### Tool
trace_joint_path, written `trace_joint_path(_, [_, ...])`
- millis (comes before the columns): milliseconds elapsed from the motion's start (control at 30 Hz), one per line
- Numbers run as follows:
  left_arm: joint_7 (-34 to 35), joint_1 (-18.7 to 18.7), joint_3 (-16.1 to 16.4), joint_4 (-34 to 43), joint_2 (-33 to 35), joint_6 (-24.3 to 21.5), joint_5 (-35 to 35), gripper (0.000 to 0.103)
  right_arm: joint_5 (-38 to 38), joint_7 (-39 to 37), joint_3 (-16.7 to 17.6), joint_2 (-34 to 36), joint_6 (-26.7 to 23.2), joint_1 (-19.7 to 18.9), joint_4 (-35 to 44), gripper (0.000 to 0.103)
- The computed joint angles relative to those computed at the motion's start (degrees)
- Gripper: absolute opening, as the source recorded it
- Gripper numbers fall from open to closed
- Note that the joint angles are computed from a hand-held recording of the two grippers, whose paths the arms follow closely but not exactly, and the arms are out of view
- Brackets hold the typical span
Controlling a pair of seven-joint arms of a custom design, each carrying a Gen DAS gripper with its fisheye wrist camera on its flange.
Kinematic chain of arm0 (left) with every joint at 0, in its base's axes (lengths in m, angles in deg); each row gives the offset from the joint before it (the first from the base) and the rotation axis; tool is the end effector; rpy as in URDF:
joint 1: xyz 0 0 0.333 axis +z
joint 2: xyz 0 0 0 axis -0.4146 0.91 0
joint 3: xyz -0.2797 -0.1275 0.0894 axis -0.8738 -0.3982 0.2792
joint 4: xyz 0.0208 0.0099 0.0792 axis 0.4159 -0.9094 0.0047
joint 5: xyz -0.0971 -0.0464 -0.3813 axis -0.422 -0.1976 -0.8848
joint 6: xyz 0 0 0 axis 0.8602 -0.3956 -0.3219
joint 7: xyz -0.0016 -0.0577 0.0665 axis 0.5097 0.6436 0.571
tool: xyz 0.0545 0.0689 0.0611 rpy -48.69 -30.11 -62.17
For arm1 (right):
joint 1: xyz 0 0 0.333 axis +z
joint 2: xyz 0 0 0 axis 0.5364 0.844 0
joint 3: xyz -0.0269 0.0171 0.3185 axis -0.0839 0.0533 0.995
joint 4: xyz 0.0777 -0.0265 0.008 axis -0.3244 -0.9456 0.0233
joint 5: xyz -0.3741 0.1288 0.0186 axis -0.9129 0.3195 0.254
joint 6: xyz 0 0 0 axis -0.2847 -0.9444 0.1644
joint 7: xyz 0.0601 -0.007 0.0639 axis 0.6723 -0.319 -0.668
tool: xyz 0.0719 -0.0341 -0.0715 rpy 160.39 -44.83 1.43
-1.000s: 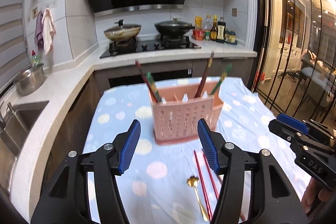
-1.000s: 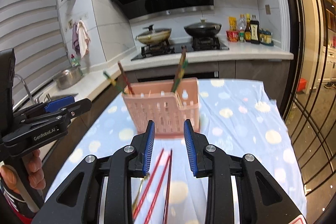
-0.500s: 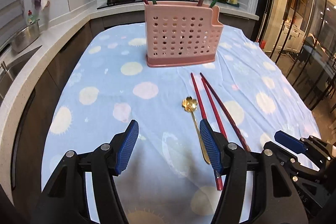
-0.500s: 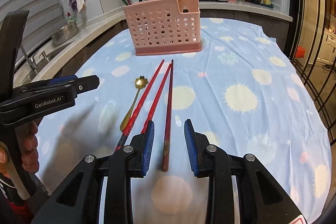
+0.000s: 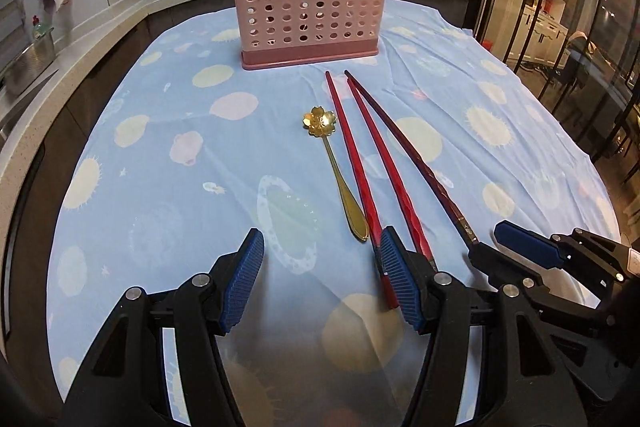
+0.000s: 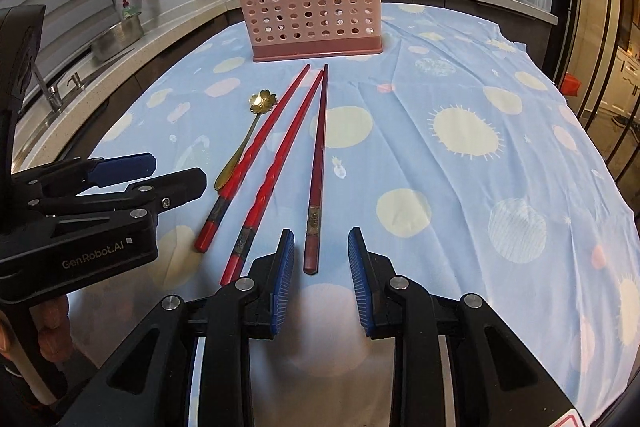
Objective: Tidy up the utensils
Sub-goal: 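Grasp a red chopstick with left tool while right tool grasps a dark red one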
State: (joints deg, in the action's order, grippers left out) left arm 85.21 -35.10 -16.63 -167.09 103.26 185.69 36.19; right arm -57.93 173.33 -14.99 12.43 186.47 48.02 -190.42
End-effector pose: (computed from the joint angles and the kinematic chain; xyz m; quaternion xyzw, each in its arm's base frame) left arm 0.6808 -0.2958 0.4363 -0.3940 0.8582 -0.3000 0.1352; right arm 0.5725 0.1787 0.4138 -0.5282 0.7727 -0.2494 0.2485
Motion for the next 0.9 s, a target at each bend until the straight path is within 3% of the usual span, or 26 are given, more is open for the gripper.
trace_joint_path(500, [0.87,0.06,-0.58,-0.41,0.47,-2.53,-0.58,0.057,-0.90,0.77,-0.33,0.24,-0.56,0.19,-0.25,0.013])
trace_joint_path(733, [0.94,-0.25,-0.24,-1.37,0.13,-1.40,-0.34,0.057,-1.60,1.32,-0.19,0.01,-0.48,-0.07,-0.64,0.008])
trace_joint_path(833, [1.10,-0.27,-0.25,-1.98,-0.16,-0.75,-0.20,0.054,-1.70,1.45,-0.13,-0.03,-0.47,-0.13,-0.68,0.007])
trace_joint_path(900, [2.29,0.29,-0.91,-2.73,-0.55,-0.43,-0.74,0.046,-1.73,1.46,-0.10,-0.06,-0.46,-0.17,-0.71,0.007])
